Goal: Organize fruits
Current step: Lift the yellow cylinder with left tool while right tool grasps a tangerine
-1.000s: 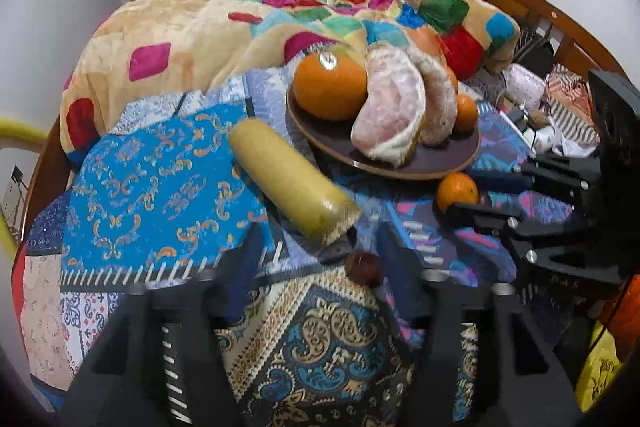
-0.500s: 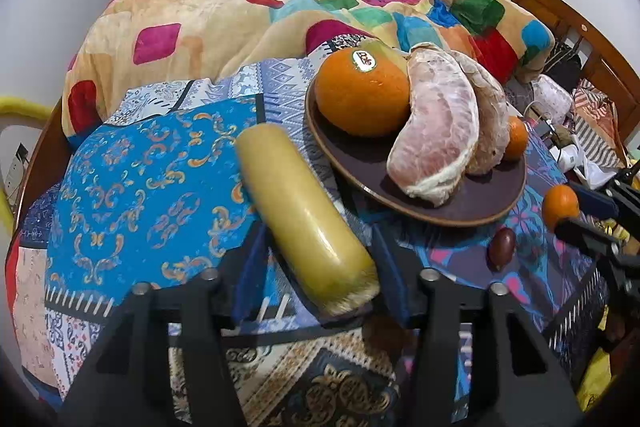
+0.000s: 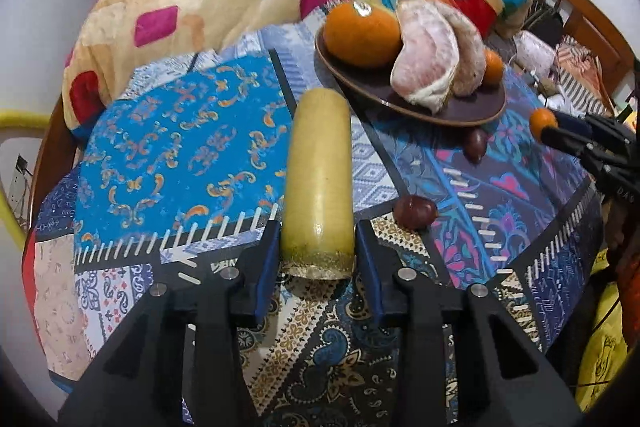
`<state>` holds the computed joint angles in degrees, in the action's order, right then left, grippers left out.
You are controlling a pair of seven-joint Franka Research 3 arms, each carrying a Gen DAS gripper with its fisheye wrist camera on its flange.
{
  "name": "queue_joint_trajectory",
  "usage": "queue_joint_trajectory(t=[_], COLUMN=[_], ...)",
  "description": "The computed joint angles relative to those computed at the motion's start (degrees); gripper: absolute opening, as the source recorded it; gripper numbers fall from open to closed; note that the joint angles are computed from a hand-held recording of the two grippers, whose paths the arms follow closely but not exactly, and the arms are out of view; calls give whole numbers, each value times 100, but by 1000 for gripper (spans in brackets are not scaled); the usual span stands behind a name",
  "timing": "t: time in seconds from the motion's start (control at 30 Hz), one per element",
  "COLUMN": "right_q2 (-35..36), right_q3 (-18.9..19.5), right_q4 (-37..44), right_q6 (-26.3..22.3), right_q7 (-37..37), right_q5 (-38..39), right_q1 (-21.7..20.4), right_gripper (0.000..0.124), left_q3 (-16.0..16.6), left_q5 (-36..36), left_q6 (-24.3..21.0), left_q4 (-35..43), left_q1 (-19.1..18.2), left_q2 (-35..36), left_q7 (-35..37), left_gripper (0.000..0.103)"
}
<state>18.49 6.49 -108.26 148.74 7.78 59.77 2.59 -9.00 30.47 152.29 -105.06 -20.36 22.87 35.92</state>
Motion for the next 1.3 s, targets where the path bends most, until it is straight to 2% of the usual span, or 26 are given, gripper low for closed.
queue_joint_trajectory(t=[0.17, 0.3, 0.4, 0.67, 0.8, 0.97, 1.3], right_q2=[72, 166, 217, 200, 108, 54, 140], right_q3=[2, -3, 36, 107, 119, 104, 120], right_q4=[75, 156, 216, 219, 162, 174, 307], right_q6=[-37, 37, 23, 28, 28, 0, -30], right_q7=[42, 163, 194, 193, 90, 7, -55], right_q5=[-58, -286, -307, -285, -156, -8, 112], right_q1=[10, 56, 19, -12, -18, 1, 69], right_gripper=[31, 31, 31, 31, 31, 31, 31], left_q3=[18, -3, 56, 251, 391, 479, 568], left_q5=[-131, -292, -316, -120, 249, 704, 1475], left_q6=[-19, -381, -477, -436, -417, 28, 352], left_q4=[381, 1037, 1354, 1509, 1392, 999, 895], left_q1=[42, 52, 8, -147, -314, -386, -491], left_q2=[295, 705, 904, 1019, 887, 559, 295], left_q7=[114, 501, 612, 546, 302, -230, -1034], left_gripper=[37, 37, 37, 38, 37, 37, 37])
